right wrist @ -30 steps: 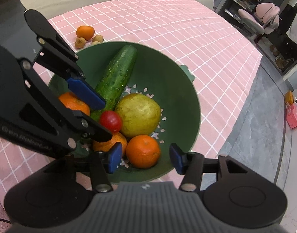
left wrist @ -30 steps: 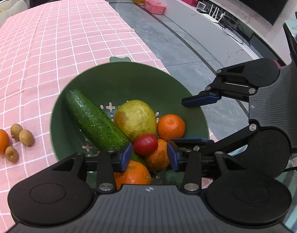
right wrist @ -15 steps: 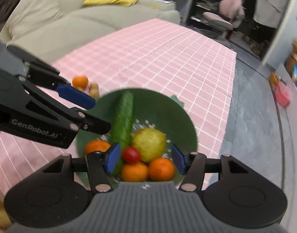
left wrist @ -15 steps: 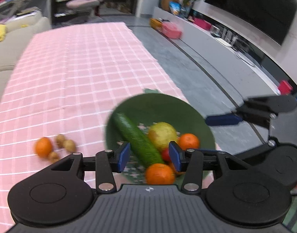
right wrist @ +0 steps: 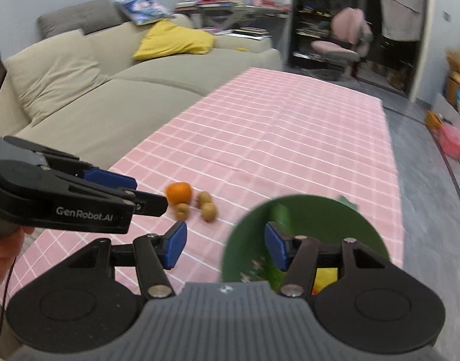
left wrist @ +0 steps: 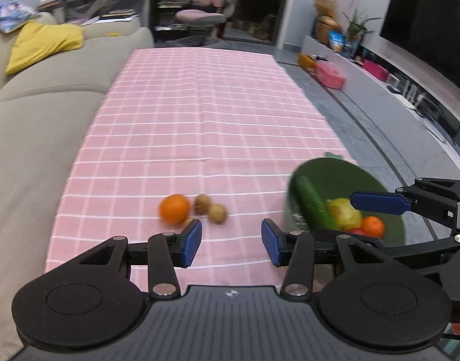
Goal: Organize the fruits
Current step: 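Open both grippers over the colander and withdraw toward the loose fruit, then grasp the orange with the left gripper while the right grasps a brown kiwi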
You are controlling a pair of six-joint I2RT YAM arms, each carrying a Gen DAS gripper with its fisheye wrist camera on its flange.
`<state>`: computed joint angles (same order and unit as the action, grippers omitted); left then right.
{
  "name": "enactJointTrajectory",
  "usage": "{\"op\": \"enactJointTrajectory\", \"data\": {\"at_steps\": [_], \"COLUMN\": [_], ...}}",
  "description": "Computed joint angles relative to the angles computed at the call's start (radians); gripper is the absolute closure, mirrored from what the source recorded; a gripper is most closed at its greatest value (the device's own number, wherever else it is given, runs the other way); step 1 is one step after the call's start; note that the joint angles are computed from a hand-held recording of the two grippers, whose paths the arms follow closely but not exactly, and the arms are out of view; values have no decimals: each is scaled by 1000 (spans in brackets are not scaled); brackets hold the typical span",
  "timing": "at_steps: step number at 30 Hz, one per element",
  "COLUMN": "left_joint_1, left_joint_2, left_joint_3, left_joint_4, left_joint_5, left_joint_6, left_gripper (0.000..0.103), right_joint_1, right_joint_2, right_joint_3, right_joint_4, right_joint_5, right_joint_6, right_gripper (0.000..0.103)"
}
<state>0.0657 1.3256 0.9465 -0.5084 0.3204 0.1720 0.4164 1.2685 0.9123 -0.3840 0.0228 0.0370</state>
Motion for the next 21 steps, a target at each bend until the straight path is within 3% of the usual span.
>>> {"op": "enactJointTrajectory", "data": {"at_steps": [7, 13, 21], "left_joint_1": [81, 100, 105], "left_joint_2": [46, 150, 322], "left_joint_3": [-16, 19, 102], "left_joint_4": [45, 95, 143], "left_joint_5": [-4, -3, 53], "left_joint_6": [37, -21, -126], "left_gripper": [49, 50, 50], "right_joint_1": [53, 38, 6], "right_joint_2": [168, 336, 571], "right_joint_3": [94, 205, 412], "right_joint_4": [53, 56, -48], "right_joint_5": [2, -14, -50], "right_joint_6": [-48, -85, -105], "right_gripper": [54, 61, 63]}}
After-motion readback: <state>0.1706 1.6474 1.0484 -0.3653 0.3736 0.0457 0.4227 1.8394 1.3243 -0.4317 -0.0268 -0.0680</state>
